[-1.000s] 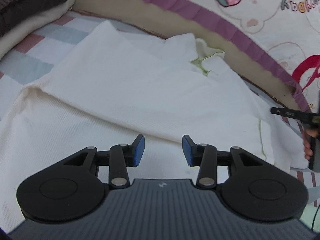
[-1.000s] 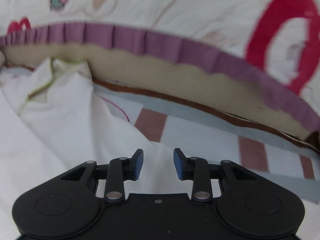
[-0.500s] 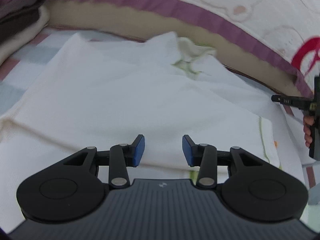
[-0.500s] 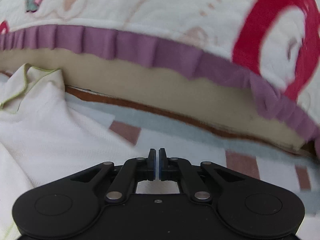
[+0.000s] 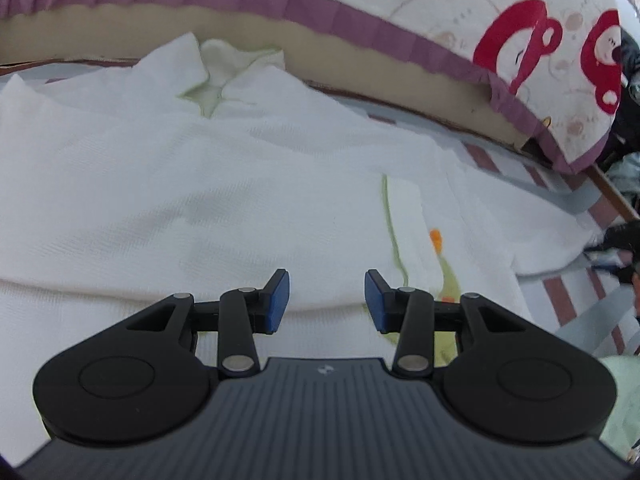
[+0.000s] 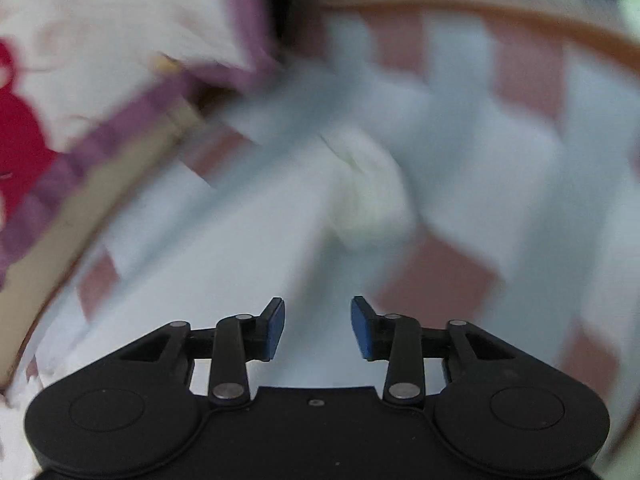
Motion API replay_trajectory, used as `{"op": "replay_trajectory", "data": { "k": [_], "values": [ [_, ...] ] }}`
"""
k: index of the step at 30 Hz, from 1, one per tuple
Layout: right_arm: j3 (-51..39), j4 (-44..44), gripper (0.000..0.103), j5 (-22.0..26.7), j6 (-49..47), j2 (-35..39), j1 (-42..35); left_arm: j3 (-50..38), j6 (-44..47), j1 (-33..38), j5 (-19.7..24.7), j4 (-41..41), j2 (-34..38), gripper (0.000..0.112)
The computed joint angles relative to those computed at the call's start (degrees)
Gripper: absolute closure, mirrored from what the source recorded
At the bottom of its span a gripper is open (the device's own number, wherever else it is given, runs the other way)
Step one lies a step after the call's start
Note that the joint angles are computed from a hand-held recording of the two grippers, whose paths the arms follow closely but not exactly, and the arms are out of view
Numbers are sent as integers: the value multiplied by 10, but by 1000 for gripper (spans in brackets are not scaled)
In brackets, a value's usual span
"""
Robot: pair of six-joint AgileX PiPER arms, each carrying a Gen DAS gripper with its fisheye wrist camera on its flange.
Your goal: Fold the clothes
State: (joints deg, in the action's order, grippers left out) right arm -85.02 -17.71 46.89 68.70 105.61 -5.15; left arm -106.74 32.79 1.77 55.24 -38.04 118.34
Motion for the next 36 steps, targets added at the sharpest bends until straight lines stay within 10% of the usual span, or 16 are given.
{"op": "replay_trajectory", "data": {
  "k": [6,10,12,13,24,30,36],
  "values": [
    [120,-128,36,-235,209,-15,3,-1,0,22,9,23,-4,72],
    [-12,-260,37,-135,207,90,28,17,13,27,-12,58,-26,72],
    [-71,-248,90,-98,127,121,22,24,27,32,-8,64,-38,72],
    [-66,-258,99,-81,121,105,19,26,34,36,-6,61,-41,72],
    [-105,-351,99,55,24,96,64,-39,-3,54,25,68,1,72],
    [-159,-290,99,-32,-61,74,178,-52,4,102,57,12,17,75],
    [-458,-122,99,-59,-240,215,320,-108,-63,136,80,1,45,74]
  ]
}}
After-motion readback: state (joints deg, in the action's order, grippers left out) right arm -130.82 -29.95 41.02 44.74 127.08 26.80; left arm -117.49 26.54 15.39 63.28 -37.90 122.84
